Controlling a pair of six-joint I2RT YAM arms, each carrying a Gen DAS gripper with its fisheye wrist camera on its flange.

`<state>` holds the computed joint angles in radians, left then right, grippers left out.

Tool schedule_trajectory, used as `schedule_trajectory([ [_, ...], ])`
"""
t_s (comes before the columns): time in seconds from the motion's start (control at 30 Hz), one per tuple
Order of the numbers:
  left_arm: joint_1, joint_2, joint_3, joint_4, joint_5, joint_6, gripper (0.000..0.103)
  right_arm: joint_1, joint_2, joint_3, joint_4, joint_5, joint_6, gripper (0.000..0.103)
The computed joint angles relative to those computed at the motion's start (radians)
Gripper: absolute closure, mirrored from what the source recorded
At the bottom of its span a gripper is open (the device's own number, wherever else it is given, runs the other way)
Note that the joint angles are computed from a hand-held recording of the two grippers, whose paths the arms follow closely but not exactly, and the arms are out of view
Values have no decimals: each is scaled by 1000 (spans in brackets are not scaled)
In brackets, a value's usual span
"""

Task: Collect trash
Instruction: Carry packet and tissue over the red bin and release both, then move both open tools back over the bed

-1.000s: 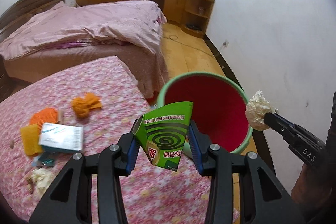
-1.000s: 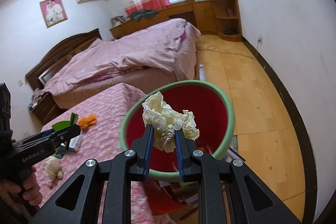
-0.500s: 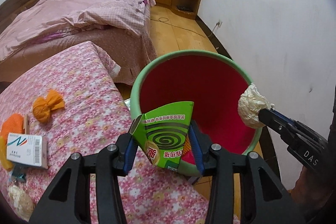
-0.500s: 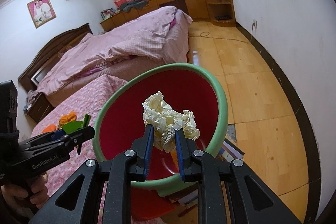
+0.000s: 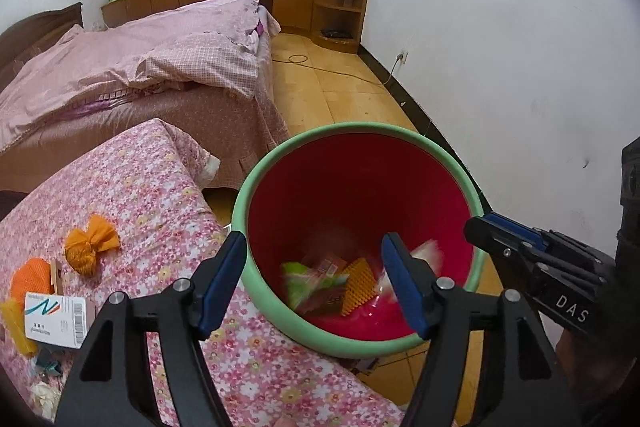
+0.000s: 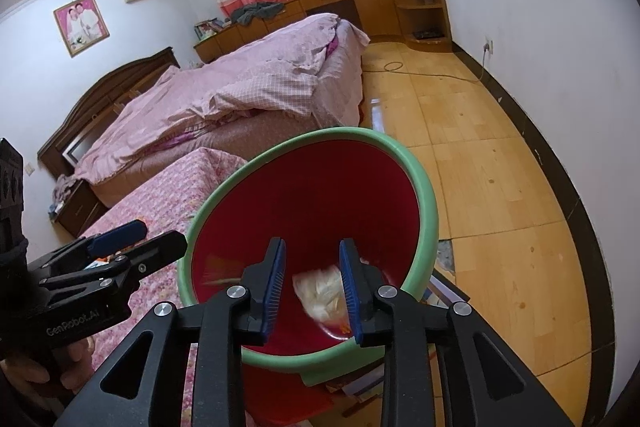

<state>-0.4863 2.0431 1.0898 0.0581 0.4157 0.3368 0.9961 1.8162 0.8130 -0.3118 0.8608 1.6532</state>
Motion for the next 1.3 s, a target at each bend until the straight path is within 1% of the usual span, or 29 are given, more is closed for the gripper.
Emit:
schedule_trajectory([
  [0.1,13,-14,-10,-2,7,-5,33,16,0,15,-27,10,16,74],
  [0.2,35,-60,-55,8,18,-13,33,28,-2,35,-56,19,21,73],
  [0.27,60,-88,-76,6,27,-15,33,36,-2,55,-75,26,19,70],
  [0.33,90,-113,-94,-3,41,-16,33,50,0,82,-97,38,13,62],
  [0.37,104,-124,-100,-8,43,-16,33,56,2,93,-104,44,8,62],
  [0.57,207,-186,-141,-32,57,-15,33,84,23,166,-121,59,-32,61],
  [0.77,334,-231,-172,-52,96,13,33,102,74,280,-156,58,-83,60],
  [0.97,456,-232,-172,-77,117,45,33,112,149,414,-186,40,-149,60],
  [1.17,576,-191,-141,-110,133,77,33,112,224,507,-147,-9,-216,59],
  [1.3,634,-133,-102,-115,125,81,33,109,268,563,-139,-34,-257,59],
])
